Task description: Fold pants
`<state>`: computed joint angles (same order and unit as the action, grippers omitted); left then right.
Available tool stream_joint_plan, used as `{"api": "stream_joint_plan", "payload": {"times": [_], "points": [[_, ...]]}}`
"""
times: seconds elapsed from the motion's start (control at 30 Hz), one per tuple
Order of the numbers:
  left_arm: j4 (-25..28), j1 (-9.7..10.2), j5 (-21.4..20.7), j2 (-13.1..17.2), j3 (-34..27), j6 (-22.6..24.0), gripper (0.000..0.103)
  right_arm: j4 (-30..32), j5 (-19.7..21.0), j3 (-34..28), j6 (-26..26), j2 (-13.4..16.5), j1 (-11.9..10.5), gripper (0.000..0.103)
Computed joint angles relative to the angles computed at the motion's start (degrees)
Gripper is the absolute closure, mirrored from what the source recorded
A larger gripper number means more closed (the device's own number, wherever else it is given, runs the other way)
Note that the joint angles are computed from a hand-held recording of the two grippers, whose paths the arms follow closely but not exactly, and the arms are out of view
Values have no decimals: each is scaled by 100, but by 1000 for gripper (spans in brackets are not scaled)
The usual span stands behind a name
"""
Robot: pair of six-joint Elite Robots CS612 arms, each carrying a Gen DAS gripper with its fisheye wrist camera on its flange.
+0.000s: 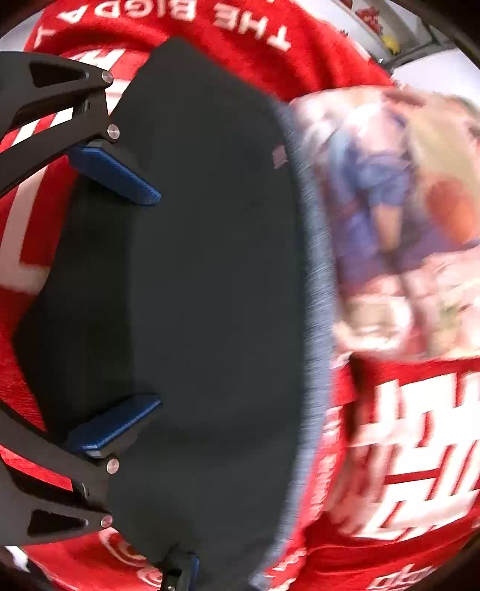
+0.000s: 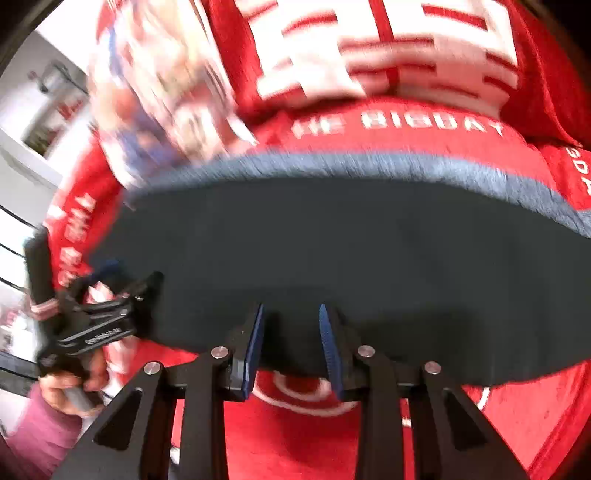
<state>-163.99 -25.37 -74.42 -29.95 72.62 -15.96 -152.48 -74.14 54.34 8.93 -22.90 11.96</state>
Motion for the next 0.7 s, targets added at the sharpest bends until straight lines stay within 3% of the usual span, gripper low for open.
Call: {"api": "stream_joint_plan", "payload": {"times": [0.03, 0.17, 0.33, 0.57, 0.7], "points": [[-326, -17, 99, 8, 96, -6, 0, -142, -164, 149, -275, -67, 38, 68], [-483, -23, 19, -53, 256, -48, 0, -235, -274, 435, -606, -229, 82, 68], [-560, -61, 156, -103, 381, -134, 0, -633, -183, 575, -536, -310, 88, 68], [-693, -91, 287, -40, 356, -277, 0, -518, -321, 332, -244, -169, 110, 65], [-811, -112, 392, -25, 387, -310, 0, -629, -158, 461, -74, -171, 64, 65]]}}
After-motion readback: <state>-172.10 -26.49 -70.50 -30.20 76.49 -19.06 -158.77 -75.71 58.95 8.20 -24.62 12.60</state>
